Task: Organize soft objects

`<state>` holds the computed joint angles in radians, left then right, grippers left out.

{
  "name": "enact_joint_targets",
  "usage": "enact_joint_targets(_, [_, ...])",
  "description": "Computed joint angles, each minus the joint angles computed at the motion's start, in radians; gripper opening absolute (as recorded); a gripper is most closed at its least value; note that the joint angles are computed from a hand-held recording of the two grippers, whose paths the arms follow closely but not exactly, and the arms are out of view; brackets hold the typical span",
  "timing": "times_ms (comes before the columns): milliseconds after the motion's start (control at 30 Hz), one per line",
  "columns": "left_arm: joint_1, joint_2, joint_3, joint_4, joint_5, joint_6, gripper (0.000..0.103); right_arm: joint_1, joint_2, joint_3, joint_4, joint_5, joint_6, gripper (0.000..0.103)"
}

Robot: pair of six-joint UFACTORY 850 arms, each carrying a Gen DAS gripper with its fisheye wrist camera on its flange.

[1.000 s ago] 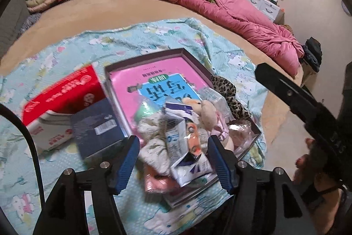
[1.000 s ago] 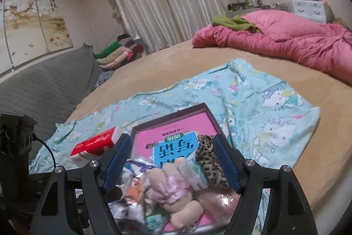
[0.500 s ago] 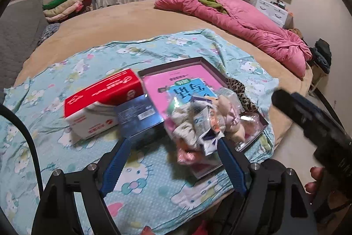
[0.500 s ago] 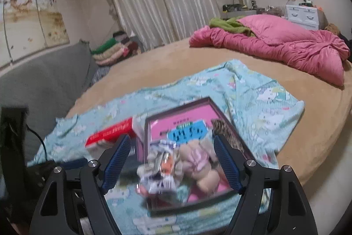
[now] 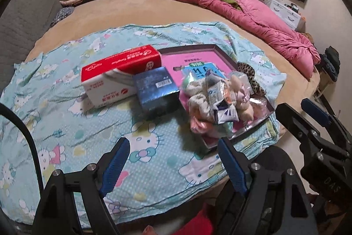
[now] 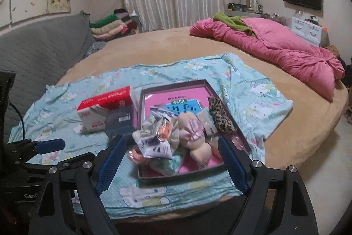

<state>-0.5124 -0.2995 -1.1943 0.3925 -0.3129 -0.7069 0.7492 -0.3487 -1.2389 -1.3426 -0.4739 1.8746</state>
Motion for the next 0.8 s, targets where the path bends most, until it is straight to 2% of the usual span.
enact_joint_targets(300, [-0.004,0.007,0.016,0.04,-0.005,-0.049,0.081,-0.005,-0.004,0.009,0.073,0.012,-0.044,0.086])
enact_joint_targets(800, [-0.008,0.005,0.019,0.038,-0.008,-0.051,0.081,-0.003,-0.016,0.002,0.09,0.02,-0.072,0.086])
